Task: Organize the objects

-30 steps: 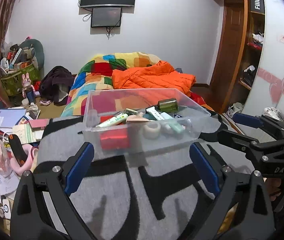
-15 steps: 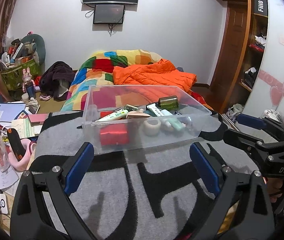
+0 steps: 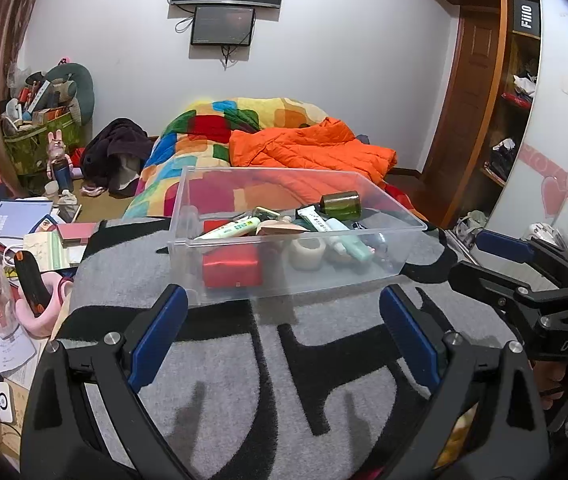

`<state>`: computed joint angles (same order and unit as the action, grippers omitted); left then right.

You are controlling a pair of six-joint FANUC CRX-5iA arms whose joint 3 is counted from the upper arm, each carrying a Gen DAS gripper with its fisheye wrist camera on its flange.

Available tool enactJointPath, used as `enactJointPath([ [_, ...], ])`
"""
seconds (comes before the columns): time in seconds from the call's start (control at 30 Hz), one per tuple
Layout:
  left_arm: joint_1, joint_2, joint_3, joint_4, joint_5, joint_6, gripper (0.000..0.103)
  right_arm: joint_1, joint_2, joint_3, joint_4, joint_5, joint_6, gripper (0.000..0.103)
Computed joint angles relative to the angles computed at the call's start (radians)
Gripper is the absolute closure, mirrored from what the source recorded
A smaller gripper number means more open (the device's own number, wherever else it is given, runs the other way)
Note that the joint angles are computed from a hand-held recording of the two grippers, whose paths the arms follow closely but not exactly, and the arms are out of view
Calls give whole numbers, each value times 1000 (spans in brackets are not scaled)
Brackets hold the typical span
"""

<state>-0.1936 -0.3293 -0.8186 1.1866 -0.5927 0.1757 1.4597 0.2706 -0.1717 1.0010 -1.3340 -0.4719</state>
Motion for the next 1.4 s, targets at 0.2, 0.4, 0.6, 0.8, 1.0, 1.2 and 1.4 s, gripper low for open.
enactJointPath([
  [0.2,-2,0,0,-4,6,11,5,0,0,-2,3,6,-4,20],
  [0.4,-1,2,2,-10,11,24,5,-3,1,-2,4,14,-6,20],
  [0.6,-2,2,3,-14,12,23,3,-4,2,-4,7,19,-14,20],
  [0.8,6,2,10,-41,1,48,3,-4,-1,-8,8,23,-16,20],
  [1.0,20,14,20,-57,-27,83,3,-5,4,-6,8,29,-20,20],
  [1.2,23,18,23,-62,-36,89,3,-8,4,-5,0,39,-25,20],
  [1.4,17,7,12,-40,-33,56,3,-7,1,-9,0,41,-32,20],
])
